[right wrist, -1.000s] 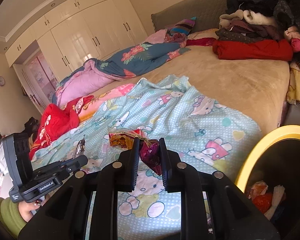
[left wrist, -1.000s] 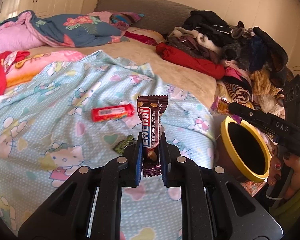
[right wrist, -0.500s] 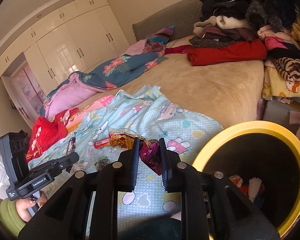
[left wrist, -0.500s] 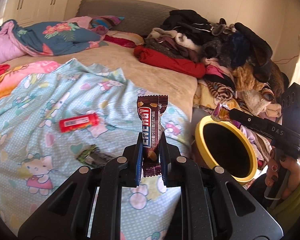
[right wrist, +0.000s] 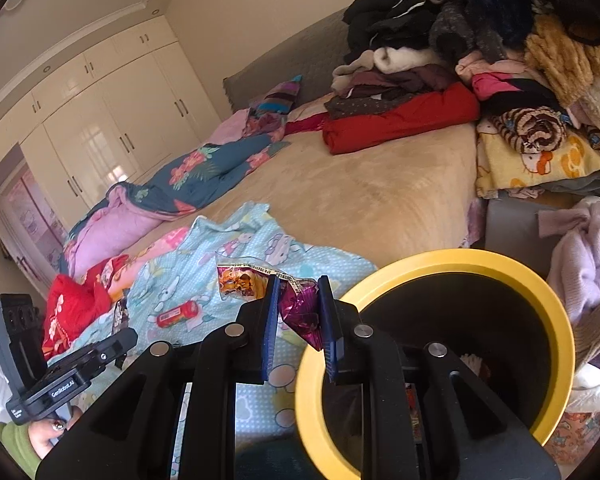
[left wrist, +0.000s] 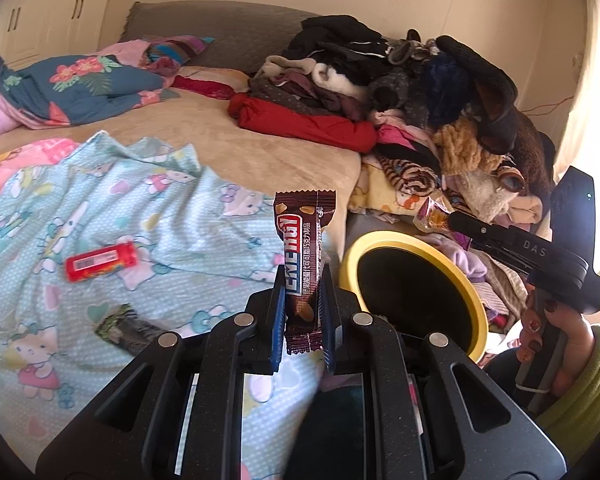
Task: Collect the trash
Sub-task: 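Carry the brown candy bar and orange-pink wrapper over the yellow bin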
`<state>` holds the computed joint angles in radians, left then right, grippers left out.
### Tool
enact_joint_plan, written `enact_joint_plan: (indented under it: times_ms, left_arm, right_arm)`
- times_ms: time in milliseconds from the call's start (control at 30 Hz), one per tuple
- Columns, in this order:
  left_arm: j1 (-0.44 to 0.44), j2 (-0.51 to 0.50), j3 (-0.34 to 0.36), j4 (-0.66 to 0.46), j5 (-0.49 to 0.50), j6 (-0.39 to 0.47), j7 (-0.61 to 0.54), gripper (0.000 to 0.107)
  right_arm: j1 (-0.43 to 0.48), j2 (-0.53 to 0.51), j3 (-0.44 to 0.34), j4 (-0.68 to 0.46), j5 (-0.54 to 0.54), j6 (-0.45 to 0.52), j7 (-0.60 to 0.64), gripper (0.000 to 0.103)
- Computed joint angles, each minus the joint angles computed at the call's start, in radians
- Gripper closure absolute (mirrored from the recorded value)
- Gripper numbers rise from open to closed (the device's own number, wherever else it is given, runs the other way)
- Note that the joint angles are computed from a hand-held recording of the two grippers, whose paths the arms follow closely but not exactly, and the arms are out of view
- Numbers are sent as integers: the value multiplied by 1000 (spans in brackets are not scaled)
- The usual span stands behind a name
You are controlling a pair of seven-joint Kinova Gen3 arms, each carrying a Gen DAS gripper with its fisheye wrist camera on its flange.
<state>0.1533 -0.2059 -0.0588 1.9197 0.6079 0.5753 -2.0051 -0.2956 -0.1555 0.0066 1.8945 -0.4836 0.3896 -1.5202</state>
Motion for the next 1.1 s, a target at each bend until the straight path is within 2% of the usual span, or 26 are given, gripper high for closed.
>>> enact_joint_plan:
  times_ms: [633,1100]
  left_arm:
    - [66,100,102,-51,24,-29,-12,98]
    - [86,188,175,-95,4,-31,-3,98]
  right_arm:
    - [84,-25,29,55,85,-24,-138,84]
    - [161,-10,-5,69,204,-10,-306,84]
